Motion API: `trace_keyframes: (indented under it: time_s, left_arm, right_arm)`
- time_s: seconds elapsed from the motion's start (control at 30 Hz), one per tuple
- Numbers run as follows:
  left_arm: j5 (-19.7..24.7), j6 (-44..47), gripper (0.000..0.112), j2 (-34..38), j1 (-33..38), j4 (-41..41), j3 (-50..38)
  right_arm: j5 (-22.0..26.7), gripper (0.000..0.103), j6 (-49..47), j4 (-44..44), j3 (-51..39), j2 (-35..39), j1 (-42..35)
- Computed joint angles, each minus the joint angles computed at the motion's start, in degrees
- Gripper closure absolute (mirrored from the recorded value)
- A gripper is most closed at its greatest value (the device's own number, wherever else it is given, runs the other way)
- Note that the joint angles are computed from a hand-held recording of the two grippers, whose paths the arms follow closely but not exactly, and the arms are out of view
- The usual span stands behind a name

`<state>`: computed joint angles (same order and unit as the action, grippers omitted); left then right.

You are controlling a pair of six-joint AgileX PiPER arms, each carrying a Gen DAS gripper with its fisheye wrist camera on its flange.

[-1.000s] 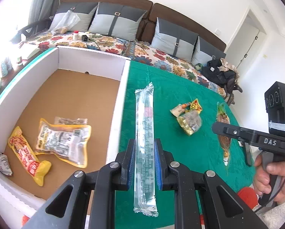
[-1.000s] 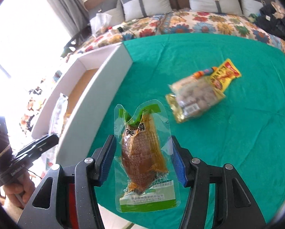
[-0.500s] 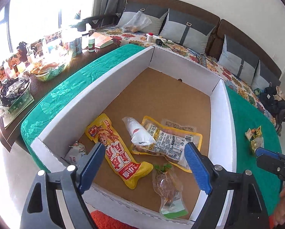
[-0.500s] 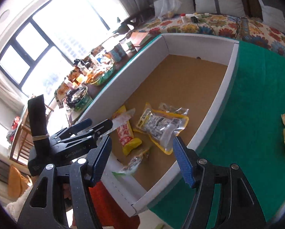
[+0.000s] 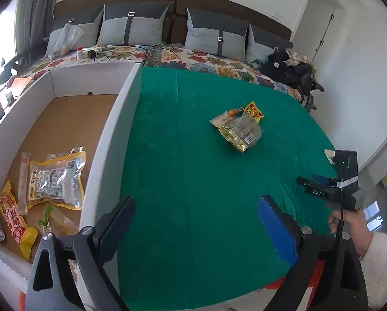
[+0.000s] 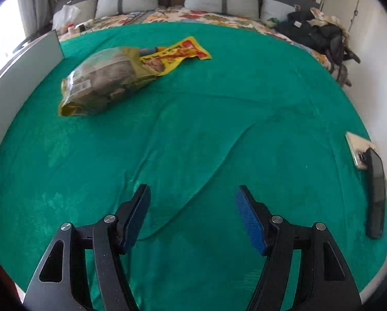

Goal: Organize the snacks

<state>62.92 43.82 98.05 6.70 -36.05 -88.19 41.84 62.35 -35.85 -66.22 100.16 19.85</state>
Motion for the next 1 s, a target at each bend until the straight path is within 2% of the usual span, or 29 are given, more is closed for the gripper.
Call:
trace_keyframes:
  time_s: [0.1,0.23,0.33,0.5,0.6,0.67,1.0]
  left_arm:
    - [-7.0,-4.4,0.018,1.5,-9.4,7.4,3.9]
    - [-14.4,-12.3,0.018,7.2,-17.2,16.5,3.9]
    - [-18.0,-17.3,0.018,11.3,-19.7,21.7,1.6]
    - [-18.7,-20.7,0.016,17.3,-20.5,24.4,-3.9]
    - [-23.2,-18.9,0.009,17.4,-19.6,21.8,-1.8]
    - [-28.5,-15.0,0.009,16.0,-19.0,18.1,2.5]
    - [-28.8,-13.9,0.009,16.1,-18.6,17.2,2.4]
  right_arm:
    - [-5.7,0.029,7.2,-4.8,7.3,-3.9,-2.7]
    - [-7.9,0.024,18.7,-15.7,10.9,-4.2,-1.4]
    - [-7.2,0.023,19.6,-16.1,10.4,-3.7,-0.8]
    - [-7.1,0.022,20.2,-16.4,10.3,-3.6,-0.6]
    - [-7.5,0.021,20.7,-16.7,11.1,-4.0,-0.7]
    - [-7.9,0.021,21.2,-17.1,11.5,-4.1,-0.8]
    - [-7.6,0.02,21.0,-16.8,11.3,-3.9,-0.9]
